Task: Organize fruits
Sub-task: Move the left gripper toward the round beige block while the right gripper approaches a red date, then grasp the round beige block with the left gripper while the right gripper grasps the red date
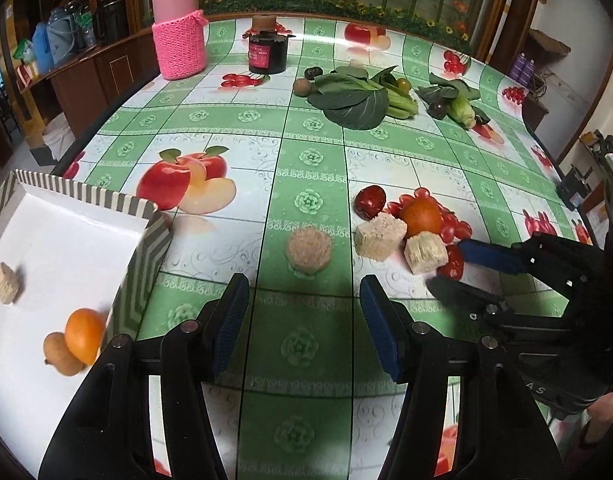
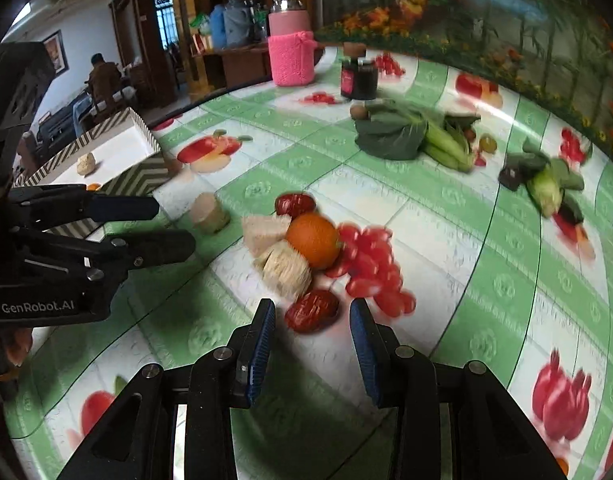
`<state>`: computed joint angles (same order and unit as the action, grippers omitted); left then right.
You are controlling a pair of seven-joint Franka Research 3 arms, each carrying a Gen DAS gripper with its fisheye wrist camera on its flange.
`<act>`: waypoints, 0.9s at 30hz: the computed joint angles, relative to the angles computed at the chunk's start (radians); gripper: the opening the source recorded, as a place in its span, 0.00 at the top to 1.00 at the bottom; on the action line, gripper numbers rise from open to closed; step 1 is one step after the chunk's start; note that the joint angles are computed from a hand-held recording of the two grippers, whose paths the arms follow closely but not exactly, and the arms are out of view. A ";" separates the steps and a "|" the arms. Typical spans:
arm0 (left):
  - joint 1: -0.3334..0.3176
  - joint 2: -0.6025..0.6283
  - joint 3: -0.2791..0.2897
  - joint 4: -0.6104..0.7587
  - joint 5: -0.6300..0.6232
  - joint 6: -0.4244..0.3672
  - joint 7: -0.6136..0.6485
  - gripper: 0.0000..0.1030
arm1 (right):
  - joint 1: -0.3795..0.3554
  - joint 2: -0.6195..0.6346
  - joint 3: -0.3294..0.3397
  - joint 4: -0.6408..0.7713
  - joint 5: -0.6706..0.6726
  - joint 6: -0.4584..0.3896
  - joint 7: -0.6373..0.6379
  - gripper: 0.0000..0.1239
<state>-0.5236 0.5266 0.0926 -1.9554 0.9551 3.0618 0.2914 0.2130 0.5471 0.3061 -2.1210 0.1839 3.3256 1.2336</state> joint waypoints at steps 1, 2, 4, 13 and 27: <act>0.002 0.007 -0.003 0.009 -0.005 -0.004 0.004 0.44 | -0.036 0.011 0.034 0.006 -0.009 0.002 0.000 0.70; 0.006 0.015 -0.008 0.019 -0.014 -0.012 0.011 0.44 | -0.083 0.021 0.080 0.008 -0.021 0.003 0.001 0.72; 0.012 0.027 -0.019 0.034 -0.032 -0.035 0.027 0.44 | -0.151 0.036 0.145 0.011 -0.042 -0.009 0.002 0.78; -0.005 0.065 -0.002 0.090 -0.012 -0.083 0.004 0.44 | -0.137 -0.032 0.127 -0.070 -0.039 0.057 0.067 0.78; -0.009 0.053 0.033 0.068 0.094 0.010 -0.098 0.75 | -0.255 -0.051 0.205 -0.117 -0.229 0.113 0.271 0.78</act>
